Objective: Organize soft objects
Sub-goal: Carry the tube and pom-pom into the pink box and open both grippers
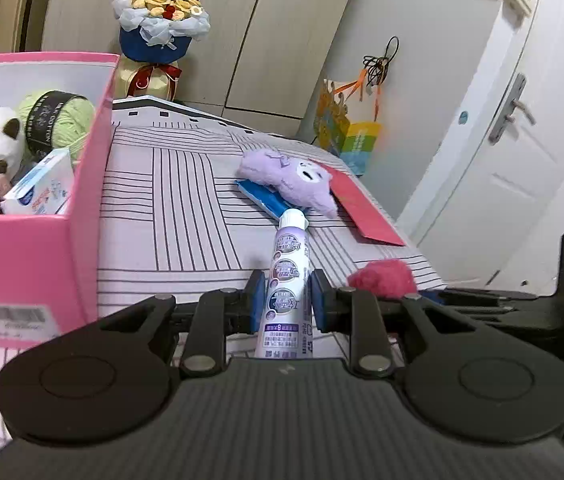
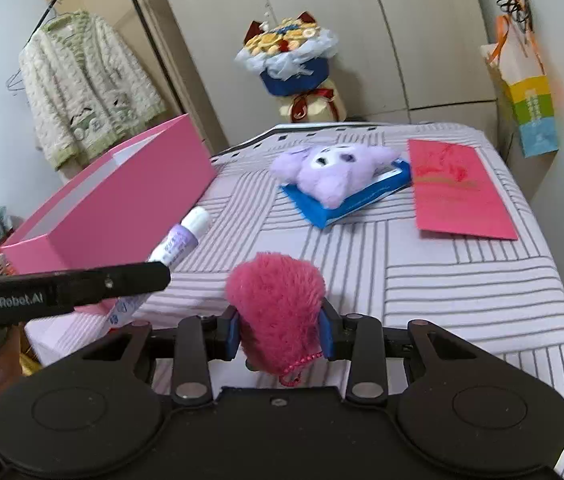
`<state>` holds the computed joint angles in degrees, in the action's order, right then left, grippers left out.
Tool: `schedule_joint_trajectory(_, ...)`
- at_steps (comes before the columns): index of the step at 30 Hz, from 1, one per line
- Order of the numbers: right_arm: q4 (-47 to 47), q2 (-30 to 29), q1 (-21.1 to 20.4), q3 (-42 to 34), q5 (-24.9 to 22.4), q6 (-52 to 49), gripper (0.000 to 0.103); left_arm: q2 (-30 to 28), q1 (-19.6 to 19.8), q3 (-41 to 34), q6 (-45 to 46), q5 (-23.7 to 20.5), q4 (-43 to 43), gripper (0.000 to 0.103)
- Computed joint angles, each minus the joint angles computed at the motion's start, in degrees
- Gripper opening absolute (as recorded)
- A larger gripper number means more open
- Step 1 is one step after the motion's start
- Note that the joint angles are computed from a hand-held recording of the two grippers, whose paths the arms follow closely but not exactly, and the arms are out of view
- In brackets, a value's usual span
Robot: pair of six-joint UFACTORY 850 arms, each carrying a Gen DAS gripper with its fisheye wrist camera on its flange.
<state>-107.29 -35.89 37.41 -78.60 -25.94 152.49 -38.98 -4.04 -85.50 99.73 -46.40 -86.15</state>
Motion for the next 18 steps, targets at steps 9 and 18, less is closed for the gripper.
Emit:
schedule_joint_trajectory(9, 12.3, 2.3, -0.4, -2.1, 12.0, -14.9, 0.041, 3.0, 4.0, 0.1, -6.5, -5.8, 6.6, 0.023)
schedule_joint_trajectory(18, 5.7, 0.5, -0.6, -9.4, 18.0, -15.7, 0.041, 5.7, 7.9, -0.1, -6.1, -7.6, 4.0, 0.023)
